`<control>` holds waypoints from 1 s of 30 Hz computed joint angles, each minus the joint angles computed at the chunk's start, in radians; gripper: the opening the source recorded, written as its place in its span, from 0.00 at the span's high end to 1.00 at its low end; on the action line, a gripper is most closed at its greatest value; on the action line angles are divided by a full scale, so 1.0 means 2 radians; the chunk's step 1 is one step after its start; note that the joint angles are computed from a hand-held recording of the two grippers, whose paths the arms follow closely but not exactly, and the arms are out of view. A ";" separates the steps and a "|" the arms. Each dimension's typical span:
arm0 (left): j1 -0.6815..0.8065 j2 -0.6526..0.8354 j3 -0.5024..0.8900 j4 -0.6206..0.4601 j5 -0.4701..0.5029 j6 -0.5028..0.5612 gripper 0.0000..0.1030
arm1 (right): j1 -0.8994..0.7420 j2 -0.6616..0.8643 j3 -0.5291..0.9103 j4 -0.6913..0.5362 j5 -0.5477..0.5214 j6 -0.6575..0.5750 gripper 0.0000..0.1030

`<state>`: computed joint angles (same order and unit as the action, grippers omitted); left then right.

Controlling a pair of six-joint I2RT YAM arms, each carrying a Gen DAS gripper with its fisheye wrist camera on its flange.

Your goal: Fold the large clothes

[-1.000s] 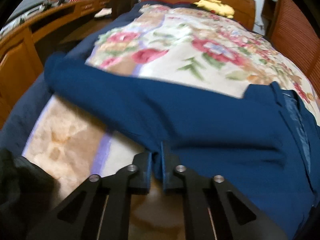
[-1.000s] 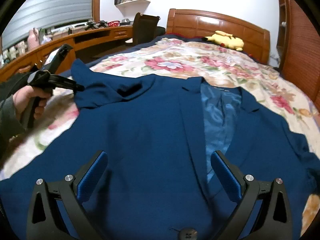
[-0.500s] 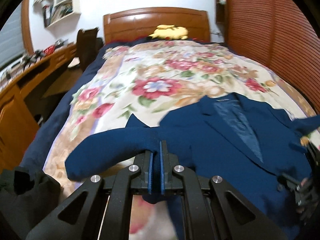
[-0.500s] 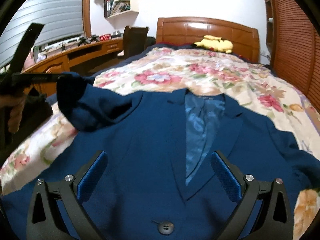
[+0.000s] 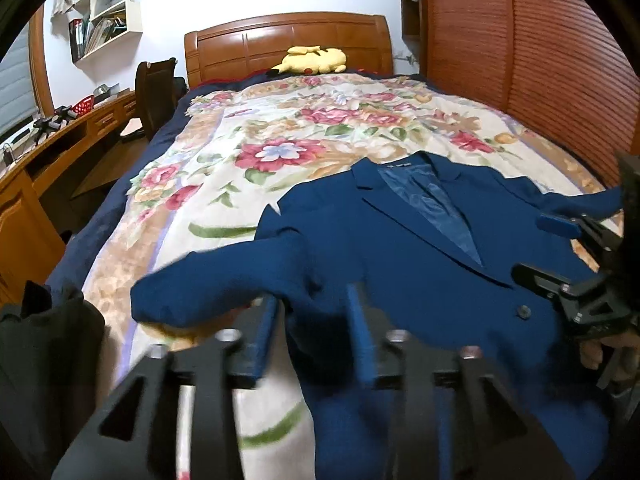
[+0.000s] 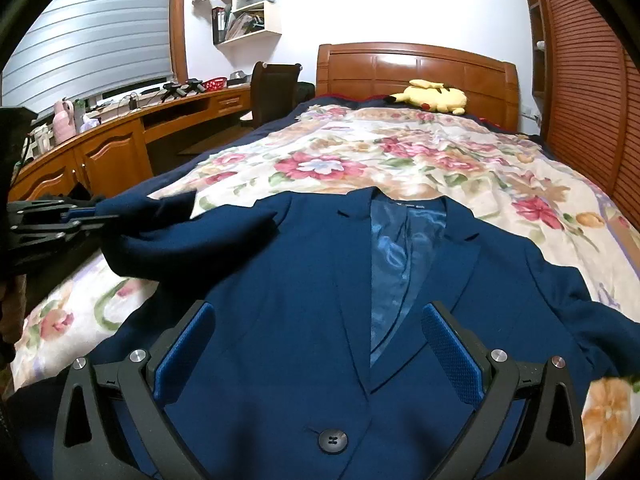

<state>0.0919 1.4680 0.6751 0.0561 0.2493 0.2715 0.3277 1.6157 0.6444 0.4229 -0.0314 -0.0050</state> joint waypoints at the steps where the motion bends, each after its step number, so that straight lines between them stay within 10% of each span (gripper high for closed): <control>1: 0.001 -0.010 -0.007 0.003 0.000 0.002 0.55 | 0.000 0.000 0.001 -0.001 0.000 -0.001 0.01; 6: 0.017 -0.069 -0.040 0.018 0.012 0.007 0.24 | 0.001 -0.003 0.001 -0.005 0.001 -0.002 0.01; 30: 0.056 0.211 0.099 0.058 -0.036 -0.036 0.23 | 0.015 0.015 0.018 -0.030 -0.006 -0.027 0.03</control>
<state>0.2048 1.8899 0.8728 0.1730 0.1777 0.2001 0.3569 1.6450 0.6804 0.3635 -0.0440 -0.0587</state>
